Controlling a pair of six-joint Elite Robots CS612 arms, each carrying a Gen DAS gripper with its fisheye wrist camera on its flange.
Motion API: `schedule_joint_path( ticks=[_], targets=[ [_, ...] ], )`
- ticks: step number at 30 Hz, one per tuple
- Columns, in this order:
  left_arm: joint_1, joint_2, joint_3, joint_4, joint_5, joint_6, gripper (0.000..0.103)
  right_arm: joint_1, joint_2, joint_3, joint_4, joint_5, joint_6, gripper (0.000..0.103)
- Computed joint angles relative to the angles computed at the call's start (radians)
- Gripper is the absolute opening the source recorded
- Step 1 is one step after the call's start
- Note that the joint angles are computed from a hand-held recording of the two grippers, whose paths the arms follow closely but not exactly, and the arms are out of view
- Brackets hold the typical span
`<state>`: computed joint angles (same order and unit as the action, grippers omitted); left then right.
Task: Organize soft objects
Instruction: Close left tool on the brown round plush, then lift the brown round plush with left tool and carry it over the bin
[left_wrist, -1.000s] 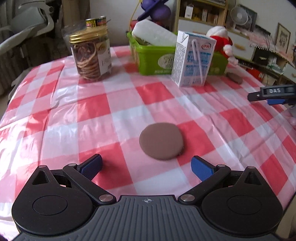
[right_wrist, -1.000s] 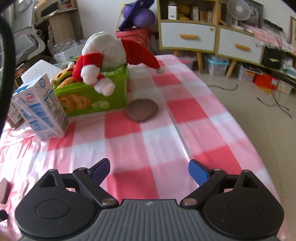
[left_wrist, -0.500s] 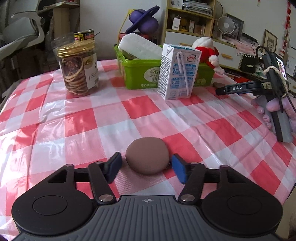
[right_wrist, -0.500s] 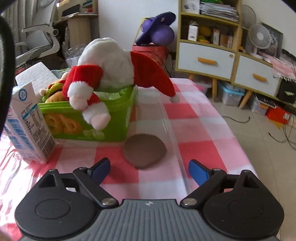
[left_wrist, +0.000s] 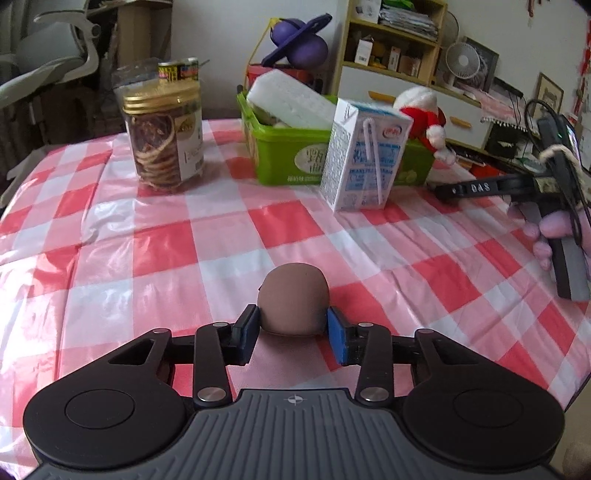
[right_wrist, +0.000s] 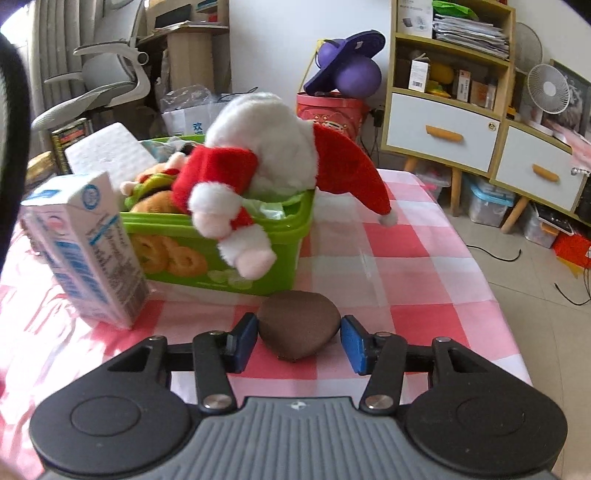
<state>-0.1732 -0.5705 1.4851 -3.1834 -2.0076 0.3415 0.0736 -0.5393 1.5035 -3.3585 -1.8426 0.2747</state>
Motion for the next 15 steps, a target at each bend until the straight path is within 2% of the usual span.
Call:
schedule_joint_path(
  ticks=[5, 11, 15],
  targets=[
    [-0.001, 0.001, -0.011, -0.022, 0.0, -0.035, 0.041, 0.006, -0.027, 0.025, 0.028, 0.012, -0.038, 0.032],
    [0.002, -0.005, -0.017, -0.043, 0.031, -0.111, 0.041, 0.017, -0.06, 0.064, 0.021, 0.064, -0.047, 0.032],
    [0.004, -0.011, -0.013, -0.062, 0.043, -0.123, 0.041, 0.029, -0.087, 0.088, 0.019, 0.087, -0.05, 0.032]
  ],
)
